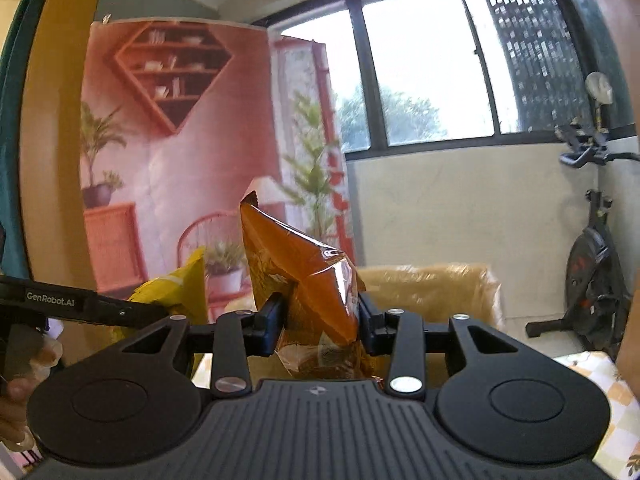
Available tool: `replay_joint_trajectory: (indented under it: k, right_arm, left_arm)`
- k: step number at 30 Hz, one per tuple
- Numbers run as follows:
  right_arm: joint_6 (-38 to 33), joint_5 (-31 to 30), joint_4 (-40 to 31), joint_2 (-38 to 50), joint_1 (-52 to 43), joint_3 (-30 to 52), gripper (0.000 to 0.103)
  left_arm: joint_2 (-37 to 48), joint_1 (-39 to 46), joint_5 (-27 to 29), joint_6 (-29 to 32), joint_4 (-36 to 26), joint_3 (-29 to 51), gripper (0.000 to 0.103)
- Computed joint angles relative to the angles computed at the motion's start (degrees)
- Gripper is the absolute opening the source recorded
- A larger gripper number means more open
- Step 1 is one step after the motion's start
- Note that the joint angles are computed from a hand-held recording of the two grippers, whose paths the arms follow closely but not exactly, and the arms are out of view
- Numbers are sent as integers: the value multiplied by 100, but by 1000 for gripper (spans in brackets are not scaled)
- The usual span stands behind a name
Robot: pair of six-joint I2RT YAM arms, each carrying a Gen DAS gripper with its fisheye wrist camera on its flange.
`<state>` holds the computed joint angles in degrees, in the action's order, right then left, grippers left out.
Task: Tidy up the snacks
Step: 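Lift both held bags and carry them over the open box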
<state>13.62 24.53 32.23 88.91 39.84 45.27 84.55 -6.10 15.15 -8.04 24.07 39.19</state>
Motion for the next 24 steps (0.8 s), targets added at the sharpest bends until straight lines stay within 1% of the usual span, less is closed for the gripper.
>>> replay_joint_trajectory:
  k: [6,8,12,16,19,22,24]
  right_arm:
    - [-16,-9,72,58,-332,232,40]
    - [-57,-26,118,131,-433,303,40]
    - [59,-127,90,381,-671,549,40]
    - [196,-210,-26,809,-908,944,40]
    - [226,-227,-39,1231,-1056,1270,40]
    - [485,-363,-417,1637,-1192,1734,40]
    - [575,-332,-597,1816,-1227,1920,40]
  left_arm:
    - [516,-86,4,-41,194,543,79]
    - [707,-50,102,-30,135,800,79]
    - [1205,-145,79,-5,-61,1482,79]
    - [1783,-244,-30,199,-354,2254,79]
    - [2326,-299,-145,359,-705,2984,79]
    - [2794,-354,-216,421,-1059,3620,79]
    - [3014,-399,-324,557,-1317,3959,79]
